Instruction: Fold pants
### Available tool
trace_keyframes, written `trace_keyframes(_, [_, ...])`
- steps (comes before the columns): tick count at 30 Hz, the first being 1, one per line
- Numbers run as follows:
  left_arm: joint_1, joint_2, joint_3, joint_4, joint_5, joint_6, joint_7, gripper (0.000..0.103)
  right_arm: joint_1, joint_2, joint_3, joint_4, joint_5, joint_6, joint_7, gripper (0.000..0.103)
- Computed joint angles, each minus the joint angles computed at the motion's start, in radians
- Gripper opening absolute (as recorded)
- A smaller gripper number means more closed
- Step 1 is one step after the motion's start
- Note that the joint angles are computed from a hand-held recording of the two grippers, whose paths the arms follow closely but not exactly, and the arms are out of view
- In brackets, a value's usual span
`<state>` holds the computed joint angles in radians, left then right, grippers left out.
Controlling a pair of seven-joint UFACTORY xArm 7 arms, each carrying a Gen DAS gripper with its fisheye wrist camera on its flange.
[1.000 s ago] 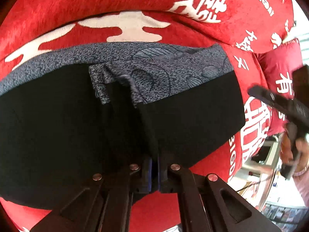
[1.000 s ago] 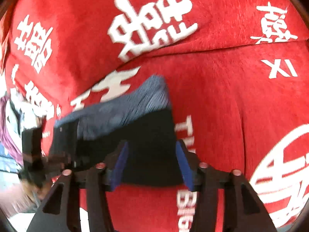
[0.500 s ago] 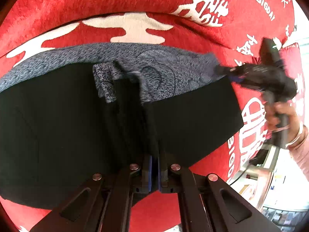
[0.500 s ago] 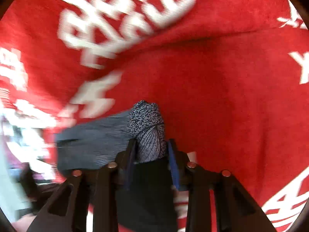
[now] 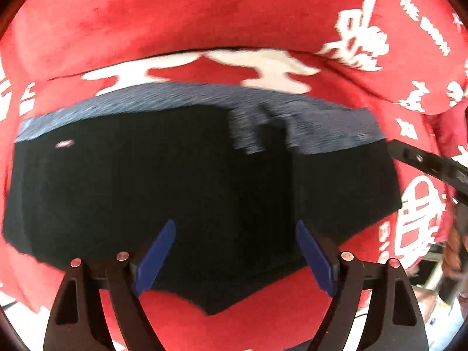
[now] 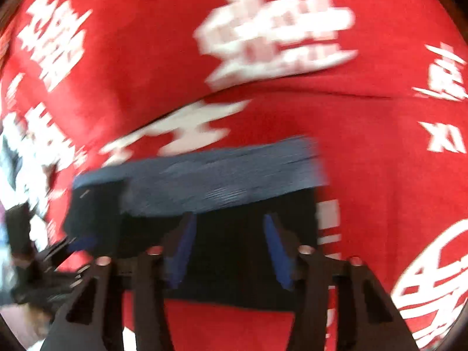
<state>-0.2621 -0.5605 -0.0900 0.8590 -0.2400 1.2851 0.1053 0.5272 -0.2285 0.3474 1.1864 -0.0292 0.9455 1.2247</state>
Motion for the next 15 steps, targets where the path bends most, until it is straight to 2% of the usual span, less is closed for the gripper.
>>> trace_keyframes(1, [0.011,-0.006,-0.003,-0.005,0.026,0.004,-0.007,0.085,0.009,0.042,0.002,0.026,0.014,-0.041,-0.028,0.034])
trace_keyframes(2, [0.019,-0.013,-0.006,-0.01,0.045,0.009,-0.013,0.085,0.02,0.101,0.005,0.065,0.021,-0.076,-0.057,0.031])
trace_keyframes(6, [0.052,-0.048,0.004,-0.043,0.1,0.018,-0.024,0.085,0.062,0.307,-0.01,0.209,-0.036,-0.152,-0.059,0.03])
trace_keyframes(8, [0.066,-0.065,0.016,-0.056,0.108,0.024,-0.03,0.085,0.077,0.398,-0.03,0.248,0.029,-0.213,-0.07,0.03])
trace_keyframes(9, [0.074,-0.072,0.021,-0.063,0.11,0.029,-0.036,0.085,0.08,0.427,-0.027,0.271,0.024,-0.204,-0.052,0.03])
trace_keyframes(10, [0.081,-0.079,0.028,-0.07,0.111,0.032,-0.039,0.085,0.124,0.449,-0.062,0.312,-0.024,-0.173,-0.025,0.03])
trace_keyframes(11, [0.087,-0.084,0.034,-0.074,0.111,0.033,-0.039,0.085,0.136,0.461,-0.063,0.333,-0.035,-0.161,-0.033,0.03])
trace_keyframes(13, [0.098,-0.096,0.039,-0.088,0.114,0.03,-0.04,0.085,0.137,0.448,-0.056,0.319,0.011,-0.182,-0.098,0.03])
trace_keyframes(15, [0.105,-0.098,0.037,-0.095,0.121,0.033,-0.045,0.085,0.147,0.443,-0.055,0.331,0.029,-0.148,-0.129,0.031])
